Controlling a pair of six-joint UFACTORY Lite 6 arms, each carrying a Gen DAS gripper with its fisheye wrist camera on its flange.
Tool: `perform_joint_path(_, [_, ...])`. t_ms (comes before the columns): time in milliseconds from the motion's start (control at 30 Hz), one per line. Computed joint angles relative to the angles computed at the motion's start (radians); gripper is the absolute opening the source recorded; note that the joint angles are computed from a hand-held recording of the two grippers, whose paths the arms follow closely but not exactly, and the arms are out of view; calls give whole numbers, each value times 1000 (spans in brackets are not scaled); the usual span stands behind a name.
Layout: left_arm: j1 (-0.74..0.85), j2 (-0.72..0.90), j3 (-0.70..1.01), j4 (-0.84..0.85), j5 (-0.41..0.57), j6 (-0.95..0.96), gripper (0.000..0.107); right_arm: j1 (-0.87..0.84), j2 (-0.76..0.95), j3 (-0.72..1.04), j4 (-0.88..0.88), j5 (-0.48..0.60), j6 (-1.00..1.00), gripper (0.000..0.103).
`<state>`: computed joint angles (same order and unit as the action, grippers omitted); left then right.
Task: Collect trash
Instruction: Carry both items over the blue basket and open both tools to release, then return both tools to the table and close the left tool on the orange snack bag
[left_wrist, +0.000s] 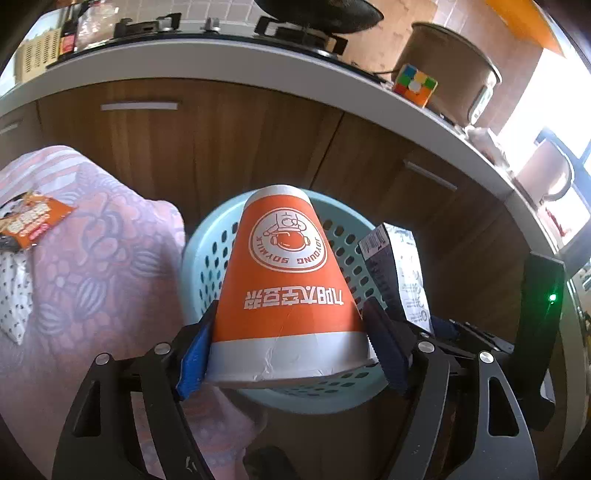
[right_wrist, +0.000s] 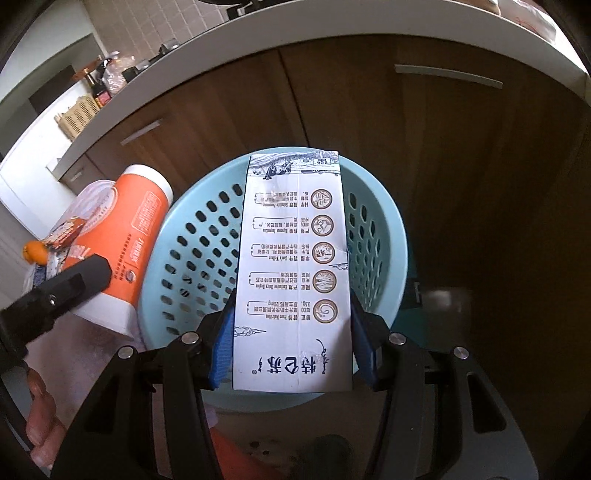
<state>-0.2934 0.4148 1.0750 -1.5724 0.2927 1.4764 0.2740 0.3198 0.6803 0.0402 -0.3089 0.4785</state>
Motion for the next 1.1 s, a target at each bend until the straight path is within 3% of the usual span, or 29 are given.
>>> perform_joint_path(67, [-13,15,12,9,-23,-14,74,1,5,1,37,-3,-34,51])
perform_joint_path(133, [-22,20,19,21,-39,-32,78,9,10,27,79,19,-69,59])
perform_joint_path(300, [-1,-25,-21,-36,-30,35,78,27,-27,0,143,9,-120,60])
perform_joint_path(433, [32,-107,-95,-110,-8,120,78,47,-68,-12,184,17,-161,60])
perform_joint_path(633, [110,-279,-225,-166,27,197,78,154,-157,-12,403,23,-366,60])
perform_joint_path(933, [383,-598,-397,-11,121,117,78,362,-163,107,614,7,-558,59])
perform_joint_path(1100, [664,-709,-449,92,232,101,78,491,-58,256,697,-6,-646,51])
